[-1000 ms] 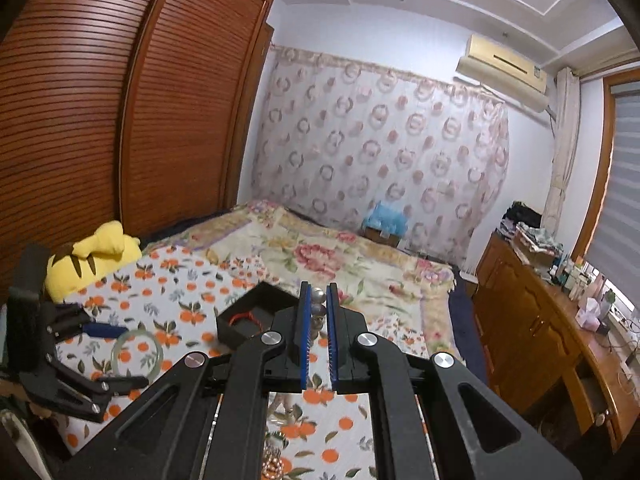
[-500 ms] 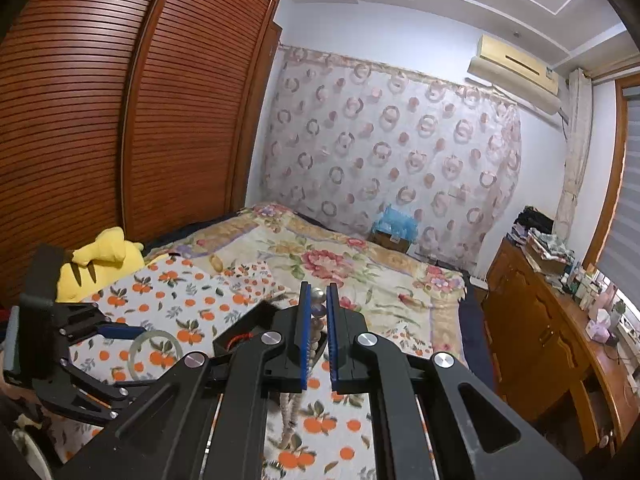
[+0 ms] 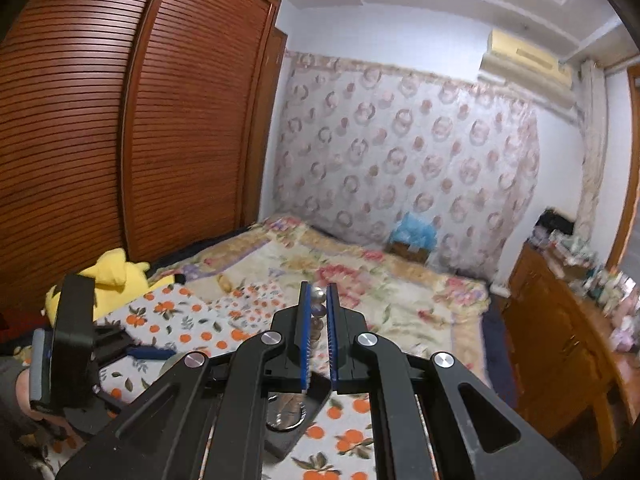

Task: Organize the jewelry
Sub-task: 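Lower the pearl necklace and jade bangle into the black box, opening both tools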

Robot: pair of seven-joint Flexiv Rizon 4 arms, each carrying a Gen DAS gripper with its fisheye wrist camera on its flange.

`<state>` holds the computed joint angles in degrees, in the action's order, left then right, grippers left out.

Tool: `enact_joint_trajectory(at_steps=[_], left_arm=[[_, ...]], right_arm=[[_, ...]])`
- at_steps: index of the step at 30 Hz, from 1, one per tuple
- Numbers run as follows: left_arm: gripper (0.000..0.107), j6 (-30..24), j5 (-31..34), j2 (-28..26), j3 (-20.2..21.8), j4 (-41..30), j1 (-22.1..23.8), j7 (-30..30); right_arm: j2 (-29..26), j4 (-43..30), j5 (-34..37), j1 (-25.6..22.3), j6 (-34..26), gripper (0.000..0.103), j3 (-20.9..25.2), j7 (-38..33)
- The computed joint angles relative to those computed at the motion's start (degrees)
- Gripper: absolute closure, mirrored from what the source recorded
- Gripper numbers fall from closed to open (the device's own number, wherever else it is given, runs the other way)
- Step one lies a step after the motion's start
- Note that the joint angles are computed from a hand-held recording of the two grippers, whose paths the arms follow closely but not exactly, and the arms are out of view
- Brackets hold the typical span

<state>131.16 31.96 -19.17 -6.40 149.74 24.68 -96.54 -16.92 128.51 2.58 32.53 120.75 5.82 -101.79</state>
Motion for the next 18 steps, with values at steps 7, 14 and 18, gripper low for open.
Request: enact_joint_trajectory(at_steps=[7, 14, 18], left_arm=[[0.039, -5.5, -2.4, -1.6, -2.4, -4.9, -0.3, 0.9], [0.039, -9.8, -4.1, -3.9, -6.6, -8.6, 1.8, 2.1], [0.039, -10.7, -6.4, -5.3, -6.9, -9.8, 0.6, 4.1]], right_arm=[[-8.2, -1.4, -7.3, -5.0, 0.3, 0.095, 2.7, 6.0], [-13.5, -2.8, -17.0, -10.5, -1.6, 0.094, 5.6, 12.9], [-15.5, -3.2, -20.2, -12.1, -2.0, 0.094, 6.2, 15.0]])
